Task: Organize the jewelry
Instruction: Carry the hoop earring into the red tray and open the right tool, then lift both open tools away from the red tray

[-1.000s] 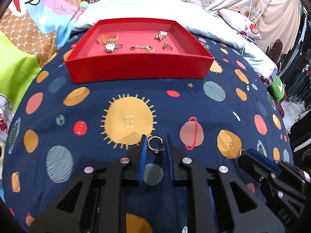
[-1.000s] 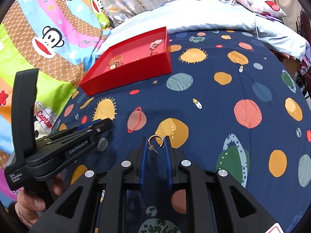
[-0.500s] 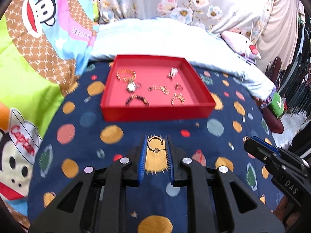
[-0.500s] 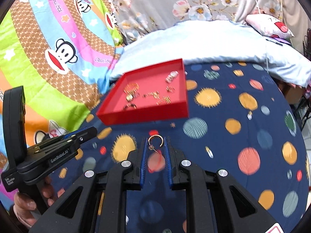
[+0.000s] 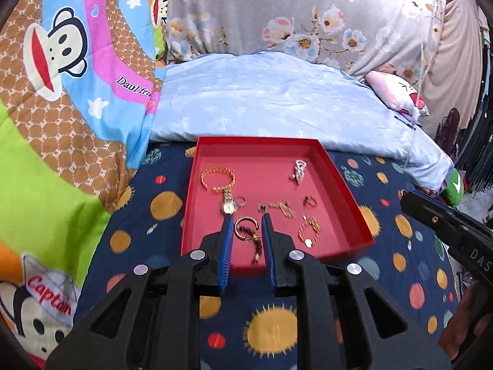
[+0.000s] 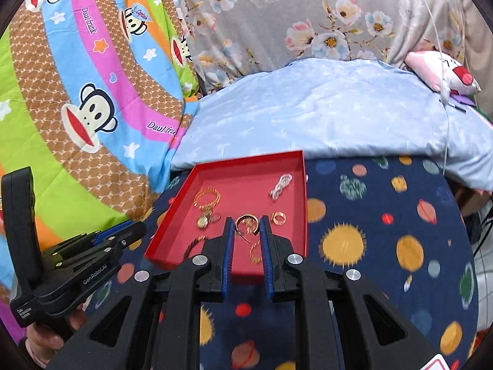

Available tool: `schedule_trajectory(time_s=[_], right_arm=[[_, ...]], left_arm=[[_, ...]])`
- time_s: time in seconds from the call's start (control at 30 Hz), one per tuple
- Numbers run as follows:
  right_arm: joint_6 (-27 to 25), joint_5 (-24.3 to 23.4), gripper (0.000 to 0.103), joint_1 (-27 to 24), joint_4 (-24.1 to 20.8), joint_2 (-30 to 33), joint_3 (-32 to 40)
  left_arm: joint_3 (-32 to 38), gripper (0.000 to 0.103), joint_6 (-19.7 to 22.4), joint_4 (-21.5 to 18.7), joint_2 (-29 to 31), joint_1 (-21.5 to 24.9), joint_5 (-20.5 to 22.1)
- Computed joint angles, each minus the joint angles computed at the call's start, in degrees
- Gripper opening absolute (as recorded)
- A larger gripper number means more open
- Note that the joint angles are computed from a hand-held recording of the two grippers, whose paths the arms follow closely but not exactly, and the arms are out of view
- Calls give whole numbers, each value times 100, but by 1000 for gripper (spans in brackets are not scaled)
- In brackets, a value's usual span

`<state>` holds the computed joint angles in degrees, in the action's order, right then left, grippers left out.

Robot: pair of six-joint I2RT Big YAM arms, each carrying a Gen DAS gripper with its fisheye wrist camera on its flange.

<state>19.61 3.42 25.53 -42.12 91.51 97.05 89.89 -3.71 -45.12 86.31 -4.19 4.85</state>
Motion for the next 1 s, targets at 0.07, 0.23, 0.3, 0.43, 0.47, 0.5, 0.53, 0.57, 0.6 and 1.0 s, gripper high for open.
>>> schedule_trajectory(time_s=[0.07,0.23,0.3,0.43,0.47,0.5,0.53,0.57,0.6,1.0], right_arm=[[-36,-36,15,-43,-52,217,243],[-120,-82,15,-129,-202,683,782],[-140,-98,15,-151,-247,814,935],[-161,-138,15,-200,-370,1143,1322],[-175,-136,15,-214,-426,1252,1450],[-172,-157,15,-230,-472,1338,1546],[-165,-184,15,-240,-513,1411,1629],[-160,-217,15,-255,-550,1485,1711],[-162,-234,15,-269,-594,1562,1798],[-163,-264,15,-379,-751,2003,2214]], left_arm=[[154,18,11,-6,154,-1,-32],[569,18,41,-89,568,-19,-119],[722,18,36,-142,727,-23,-158],[1055,18,11,-278,1055,-24,-210],[1114,18,14,-306,1112,-26,-218],[1211,18,19,-347,1206,-30,-230],[1275,18,13,-370,1271,-37,-255],[1362,18,14,-399,1356,-42,-267],[1419,18,13,-420,1409,-45,-276],[1868,18,-11,-560,1870,-69,-351]])
